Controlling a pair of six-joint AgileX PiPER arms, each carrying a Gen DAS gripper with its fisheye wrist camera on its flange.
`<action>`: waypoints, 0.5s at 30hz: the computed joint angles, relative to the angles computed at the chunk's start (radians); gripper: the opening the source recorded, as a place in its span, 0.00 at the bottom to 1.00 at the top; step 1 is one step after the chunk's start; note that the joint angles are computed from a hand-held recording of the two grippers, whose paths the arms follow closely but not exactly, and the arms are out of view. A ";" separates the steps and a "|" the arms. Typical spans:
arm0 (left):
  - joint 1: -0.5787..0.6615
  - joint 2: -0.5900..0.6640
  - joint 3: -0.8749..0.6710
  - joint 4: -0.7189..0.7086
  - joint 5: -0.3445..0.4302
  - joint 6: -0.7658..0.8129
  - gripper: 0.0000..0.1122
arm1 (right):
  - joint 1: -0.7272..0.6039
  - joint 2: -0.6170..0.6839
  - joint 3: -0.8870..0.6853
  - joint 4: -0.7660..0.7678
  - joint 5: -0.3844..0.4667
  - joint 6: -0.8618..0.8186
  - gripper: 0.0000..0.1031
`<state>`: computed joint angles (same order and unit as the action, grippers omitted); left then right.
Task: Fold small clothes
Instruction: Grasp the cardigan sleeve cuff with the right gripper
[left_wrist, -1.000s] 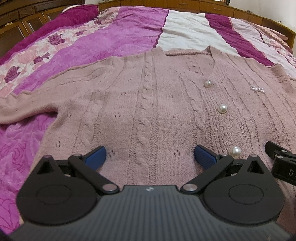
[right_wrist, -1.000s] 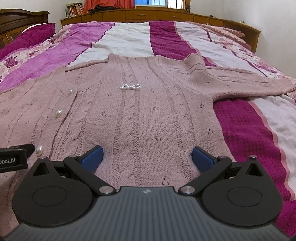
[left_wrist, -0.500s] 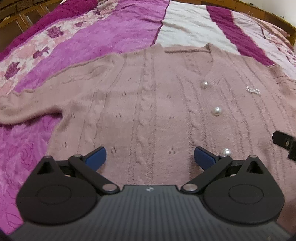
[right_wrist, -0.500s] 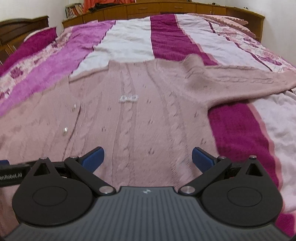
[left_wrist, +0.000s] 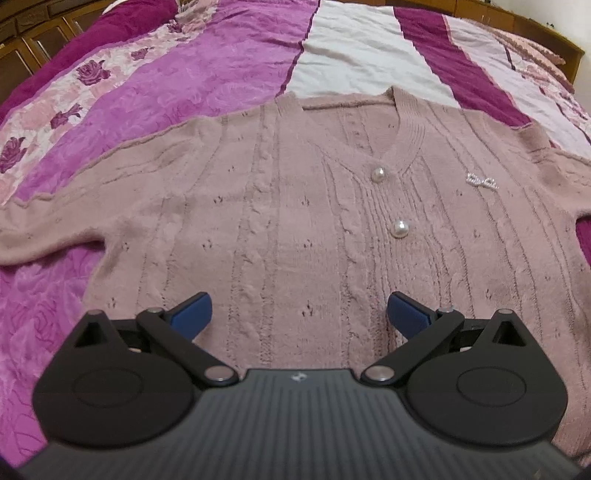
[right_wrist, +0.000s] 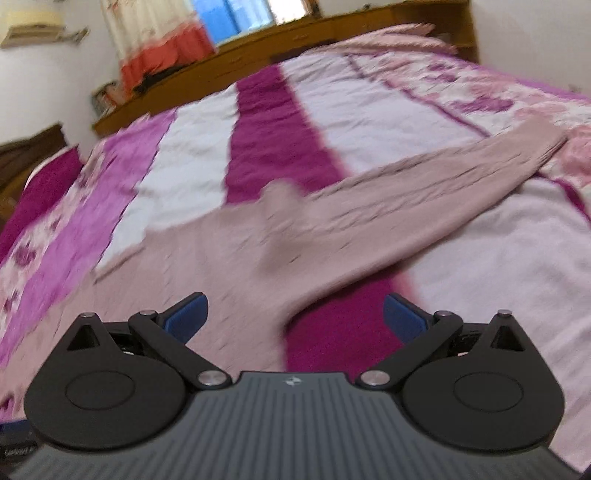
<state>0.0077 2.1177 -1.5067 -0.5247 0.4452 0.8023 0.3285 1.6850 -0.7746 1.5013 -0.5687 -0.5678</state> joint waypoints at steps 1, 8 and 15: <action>-0.002 0.002 0.002 0.010 -0.003 -0.011 0.92 | -0.029 -0.011 0.024 -0.039 0.001 0.028 1.00; -0.014 0.047 -0.041 0.116 0.030 -0.166 0.92 | -0.268 -0.040 0.161 -0.365 0.051 0.359 1.00; -0.012 0.041 0.002 0.072 -0.018 -0.118 0.92 | -0.481 0.021 0.158 -0.693 0.100 0.684 1.00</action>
